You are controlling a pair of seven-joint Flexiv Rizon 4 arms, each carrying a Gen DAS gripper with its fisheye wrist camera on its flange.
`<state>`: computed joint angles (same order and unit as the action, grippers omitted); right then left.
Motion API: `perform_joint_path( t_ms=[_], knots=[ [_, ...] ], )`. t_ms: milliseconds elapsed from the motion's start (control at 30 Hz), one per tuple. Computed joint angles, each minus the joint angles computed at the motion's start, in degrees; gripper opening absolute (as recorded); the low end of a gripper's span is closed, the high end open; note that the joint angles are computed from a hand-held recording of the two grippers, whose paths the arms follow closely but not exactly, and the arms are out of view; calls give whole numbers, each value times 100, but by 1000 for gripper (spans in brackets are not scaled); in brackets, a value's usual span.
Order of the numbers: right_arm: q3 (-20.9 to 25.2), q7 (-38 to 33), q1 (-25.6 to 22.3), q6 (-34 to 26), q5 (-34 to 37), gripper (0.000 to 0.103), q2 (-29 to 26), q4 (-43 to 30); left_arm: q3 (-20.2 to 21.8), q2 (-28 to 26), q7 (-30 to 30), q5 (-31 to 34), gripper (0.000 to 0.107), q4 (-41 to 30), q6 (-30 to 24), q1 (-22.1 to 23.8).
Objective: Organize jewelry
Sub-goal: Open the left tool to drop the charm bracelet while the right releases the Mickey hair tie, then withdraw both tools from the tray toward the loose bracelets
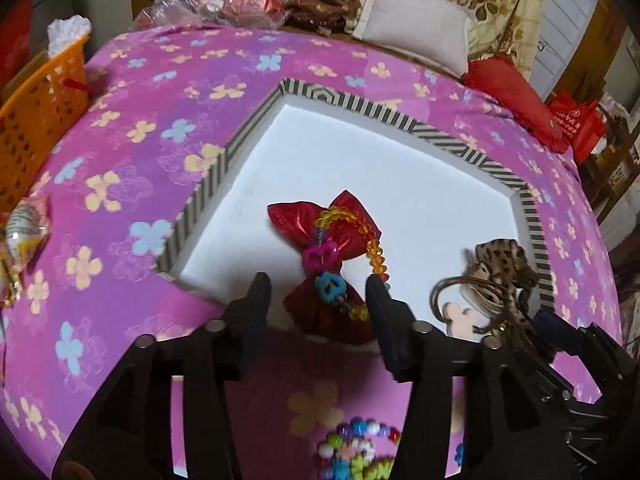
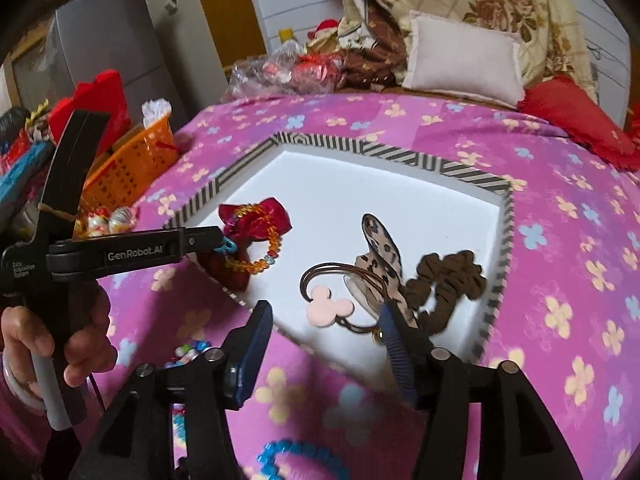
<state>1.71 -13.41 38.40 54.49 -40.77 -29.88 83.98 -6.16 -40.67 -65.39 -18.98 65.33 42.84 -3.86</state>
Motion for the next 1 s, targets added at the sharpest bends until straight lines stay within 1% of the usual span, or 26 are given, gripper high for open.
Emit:
perform_joint_path(
  t_ms=[67, 167, 233, 367, 500, 633, 800, 900, 933, 1000],
  knots=[
    [-86, 345, 92, 90, -202, 60, 178, 235, -25, 250, 114, -43, 51, 349, 232, 48],
    [-68, 711, 155, 49, -428, 60, 371, 457, 8, 605, 200, -57, 53, 840, 571, 67],
    [-15, 880, 171, 25, -558, 60, 461, 563, -15, 809, 295, -134, 56, 1140, 750, 113],
    [112, 1083, 230, -211, -777, 60, 615, 703, 27, 1247, 439, -196, 57, 1785, 1203, 112],
    [225, 1383, 242, -264, -990, 60, 756, 873, 62, 1623, 614, -195, 57, 2361, 1641, 104],
    [359, 1448, 281, -496, -1060, 60, 832, 920, 73, 1959, 818, -281, 58, 2898, 2005, 121],
    [480, 1590, 320, -738, -1154, 61, 983, 1063, 116, 2247, 918, -392, 59, 3405, 2315, 130],
    [555, 1632, 334, -879, -1235, 61, 1080, 1152, 172, 2371, 960, -333, 59, 3658, 2513, 101],
    [582, 1615, 352, -979, -1254, 61, 1101, 1158, 178, 2403, 970, -335, 59, 3717, 2539, 102],
    [630, 1608, 359, -1073, -1280, 69, 1133, 1185, 144, 2477, 1047, -459, 59, 3841, 2523, 147]
  ],
)
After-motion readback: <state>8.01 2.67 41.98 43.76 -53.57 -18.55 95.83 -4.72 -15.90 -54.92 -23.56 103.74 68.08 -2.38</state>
